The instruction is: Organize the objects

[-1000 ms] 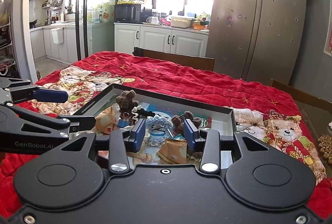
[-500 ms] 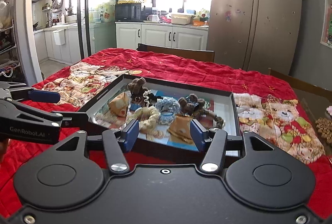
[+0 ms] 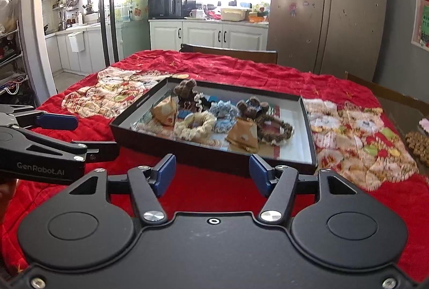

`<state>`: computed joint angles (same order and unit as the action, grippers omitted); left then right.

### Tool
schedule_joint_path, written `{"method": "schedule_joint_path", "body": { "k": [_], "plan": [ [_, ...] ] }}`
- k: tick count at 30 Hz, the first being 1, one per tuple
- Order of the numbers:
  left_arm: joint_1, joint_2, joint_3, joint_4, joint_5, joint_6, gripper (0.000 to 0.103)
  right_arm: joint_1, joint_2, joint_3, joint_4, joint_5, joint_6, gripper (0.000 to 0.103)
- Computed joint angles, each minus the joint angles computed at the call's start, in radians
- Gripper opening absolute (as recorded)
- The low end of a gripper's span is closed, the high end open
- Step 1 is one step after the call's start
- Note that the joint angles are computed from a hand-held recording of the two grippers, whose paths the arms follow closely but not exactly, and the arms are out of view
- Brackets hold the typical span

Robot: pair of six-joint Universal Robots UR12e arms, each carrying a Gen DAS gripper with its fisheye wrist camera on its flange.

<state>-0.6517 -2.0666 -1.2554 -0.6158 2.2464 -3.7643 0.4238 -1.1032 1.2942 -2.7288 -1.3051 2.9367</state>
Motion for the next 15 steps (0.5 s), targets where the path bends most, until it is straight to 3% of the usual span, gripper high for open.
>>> {"method": "schedule_joint_path", "body": {
  "k": [15],
  "plan": [
    [-0.015, 0.001, -0.010, -0.048, 0.008, -0.098, 0.094, -0.001, -0.041, 0.076, 0.007, -0.041, 0.084, 0.066]
  ]
}}
